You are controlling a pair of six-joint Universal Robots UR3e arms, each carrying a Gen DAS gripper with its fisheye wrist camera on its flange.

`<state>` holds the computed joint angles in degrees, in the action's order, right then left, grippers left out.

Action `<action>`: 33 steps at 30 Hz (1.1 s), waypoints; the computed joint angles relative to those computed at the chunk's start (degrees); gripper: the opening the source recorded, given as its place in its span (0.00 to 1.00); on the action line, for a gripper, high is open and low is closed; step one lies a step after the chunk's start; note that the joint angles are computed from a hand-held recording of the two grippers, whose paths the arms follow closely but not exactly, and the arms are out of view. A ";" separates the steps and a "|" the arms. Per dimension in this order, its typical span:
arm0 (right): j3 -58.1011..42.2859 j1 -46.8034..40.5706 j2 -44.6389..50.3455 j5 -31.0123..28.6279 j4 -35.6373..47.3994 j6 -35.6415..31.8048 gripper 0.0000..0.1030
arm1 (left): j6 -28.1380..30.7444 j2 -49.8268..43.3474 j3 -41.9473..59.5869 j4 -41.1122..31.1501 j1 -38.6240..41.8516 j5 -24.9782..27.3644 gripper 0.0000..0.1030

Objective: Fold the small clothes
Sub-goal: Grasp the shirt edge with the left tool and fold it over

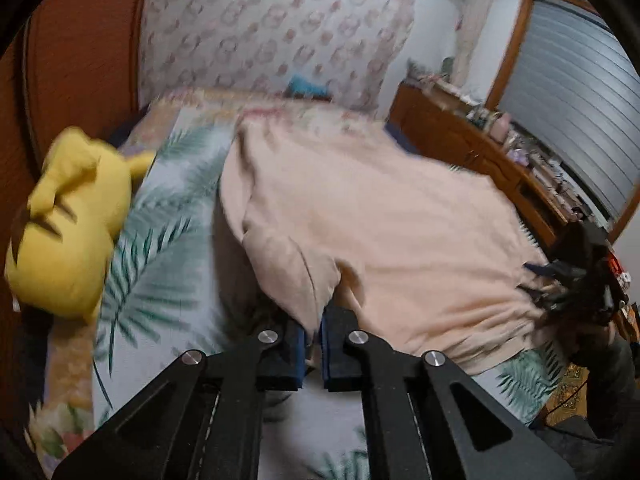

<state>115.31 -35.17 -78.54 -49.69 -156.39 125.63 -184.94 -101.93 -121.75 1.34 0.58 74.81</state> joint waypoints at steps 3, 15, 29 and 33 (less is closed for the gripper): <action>0.04 0.03 -0.05 -0.02 -0.02 0.03 0.70 | -0.03 1.26 3.39 -1.04 -1.63 -0.28 0.06; 7.57 -5.51 -6.53 3.07 -5.81 2.21 0.70 | 2.80 -7.68 24.19 -7.70 -10.00 -1.72 0.06; 15.90 -24.54 -23.84 15.30 10.09 -8.92 0.70 | 7.80 -25.74 64.61 -28.69 -22.08 -3.31 0.05; 17.01 -26.83 -26.06 16.51 11.99 -9.39 0.70 | 8.59 -31.14 75.39 -35.40 -24.42 -5.10 0.05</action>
<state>132.32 -62.00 -104.60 -33.18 -144.41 116.24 -176.35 -133.07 -46.36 -34.05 -23.85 69.71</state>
